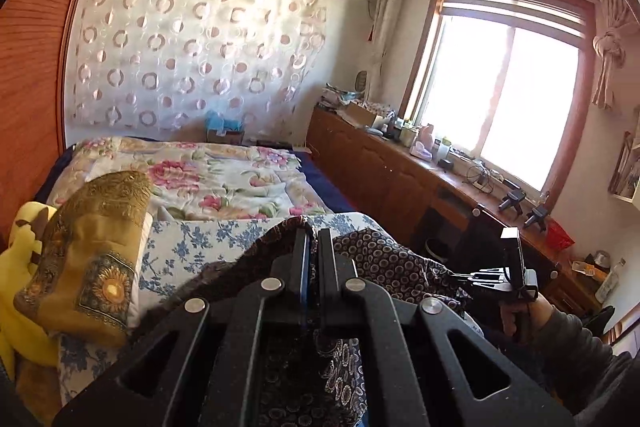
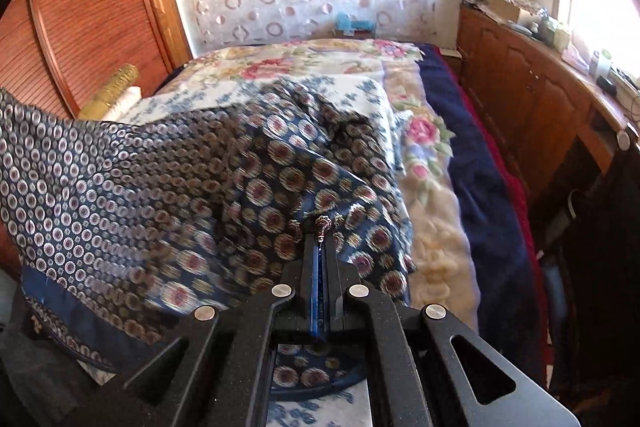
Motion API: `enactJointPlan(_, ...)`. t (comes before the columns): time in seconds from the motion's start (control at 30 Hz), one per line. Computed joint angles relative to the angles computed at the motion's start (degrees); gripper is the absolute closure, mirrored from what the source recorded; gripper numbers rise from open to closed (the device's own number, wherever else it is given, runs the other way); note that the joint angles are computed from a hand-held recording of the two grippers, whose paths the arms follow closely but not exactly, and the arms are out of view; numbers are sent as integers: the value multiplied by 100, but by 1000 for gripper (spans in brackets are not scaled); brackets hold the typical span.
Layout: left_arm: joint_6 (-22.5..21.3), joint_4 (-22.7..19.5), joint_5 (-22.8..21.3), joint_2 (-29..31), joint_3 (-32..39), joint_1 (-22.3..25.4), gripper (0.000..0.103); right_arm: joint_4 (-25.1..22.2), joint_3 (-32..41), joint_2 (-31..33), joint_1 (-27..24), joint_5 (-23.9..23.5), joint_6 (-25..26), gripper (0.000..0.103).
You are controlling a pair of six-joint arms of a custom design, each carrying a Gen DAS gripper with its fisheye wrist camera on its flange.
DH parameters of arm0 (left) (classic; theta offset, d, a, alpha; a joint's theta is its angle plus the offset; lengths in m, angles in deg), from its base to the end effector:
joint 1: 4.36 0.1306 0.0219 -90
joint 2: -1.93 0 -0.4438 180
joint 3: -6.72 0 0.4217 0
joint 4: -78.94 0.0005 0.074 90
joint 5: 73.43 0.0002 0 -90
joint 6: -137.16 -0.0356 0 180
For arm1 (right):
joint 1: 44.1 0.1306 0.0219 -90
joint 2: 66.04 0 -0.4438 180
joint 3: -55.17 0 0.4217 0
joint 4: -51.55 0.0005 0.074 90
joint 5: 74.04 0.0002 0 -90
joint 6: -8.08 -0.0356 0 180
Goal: Fold small clothes
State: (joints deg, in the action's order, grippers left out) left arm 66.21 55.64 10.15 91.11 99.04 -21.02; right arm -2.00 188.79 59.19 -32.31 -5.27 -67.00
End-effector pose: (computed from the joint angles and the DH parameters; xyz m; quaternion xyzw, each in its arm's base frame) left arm 0.5176 -0.1513 0.5596 -0.0491 0.8178 -0.1315 0.5581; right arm 0.7517 0.1696 0.4785 -0.2782 0.8678 0.1600 0.3794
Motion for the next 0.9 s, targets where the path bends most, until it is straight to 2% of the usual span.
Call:
enactJointPlan(0.2,329,-237,-289,-387,-704,199,99,266,-56,-45,18,-85,94,102)
enactJointPlan(0.43,908,-466,-384,-746,-1647,437,99,883,-434,-332,-58,-220,-284,102)
enactJointPlan(0.53,1093,-561,-446,-827,-1885,455,99,1006,-644,-463,-37,-149,-256,102)
enactJointPlan(0.73,1275,-779,-587,-765,-2122,431,99,740,-548,-341,7,149,-120,102)
enactJointPlan(0.9,1289,-894,-470,-670,-2174,418,99,393,-411,-135,-26,299,-195,102)
